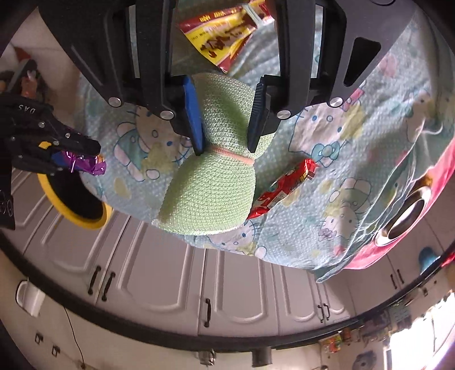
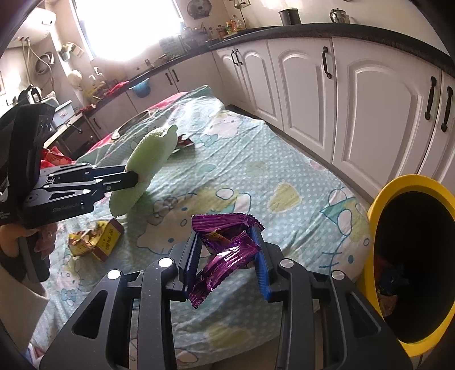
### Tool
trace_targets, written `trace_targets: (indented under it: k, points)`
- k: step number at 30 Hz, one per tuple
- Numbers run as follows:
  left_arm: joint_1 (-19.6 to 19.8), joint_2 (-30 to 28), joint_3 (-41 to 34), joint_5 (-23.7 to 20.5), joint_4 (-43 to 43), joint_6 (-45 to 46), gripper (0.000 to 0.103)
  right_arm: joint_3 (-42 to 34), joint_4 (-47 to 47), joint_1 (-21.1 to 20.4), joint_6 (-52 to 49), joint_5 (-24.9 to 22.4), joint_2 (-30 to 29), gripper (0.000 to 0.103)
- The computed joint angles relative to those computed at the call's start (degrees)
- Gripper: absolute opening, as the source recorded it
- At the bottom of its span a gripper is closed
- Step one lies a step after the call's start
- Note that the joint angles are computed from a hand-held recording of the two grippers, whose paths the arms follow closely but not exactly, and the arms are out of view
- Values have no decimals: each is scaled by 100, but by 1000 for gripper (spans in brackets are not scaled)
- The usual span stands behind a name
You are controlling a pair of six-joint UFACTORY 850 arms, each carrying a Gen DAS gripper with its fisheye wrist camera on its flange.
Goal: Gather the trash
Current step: 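Carry the green sponge and purple wrapper over the bin and open both tools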
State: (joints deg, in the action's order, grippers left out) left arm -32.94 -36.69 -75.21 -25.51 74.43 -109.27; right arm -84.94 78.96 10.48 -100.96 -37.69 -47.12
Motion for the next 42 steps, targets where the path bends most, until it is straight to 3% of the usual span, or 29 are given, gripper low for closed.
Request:
trace_targets:
  k: [6, 15, 22, 42]
  points:
    - [-98, 131, 123, 30, 660, -871, 24, 75, 83, -80, -160, -172, 107, 33]
    - [-263, 0, -225, 81, 1160, -1315, 24, 232, 366, -282, -511, -317, 336, 33]
    - [-375, -352, -831, 192, 1128, -1080, 24, 213, 604, -529, -651, -251, 384, 33]
    - [-565, -1459, -2607, 531, -112, 548, 24, -102, 1286, -1184, -626, -17, 215, 33]
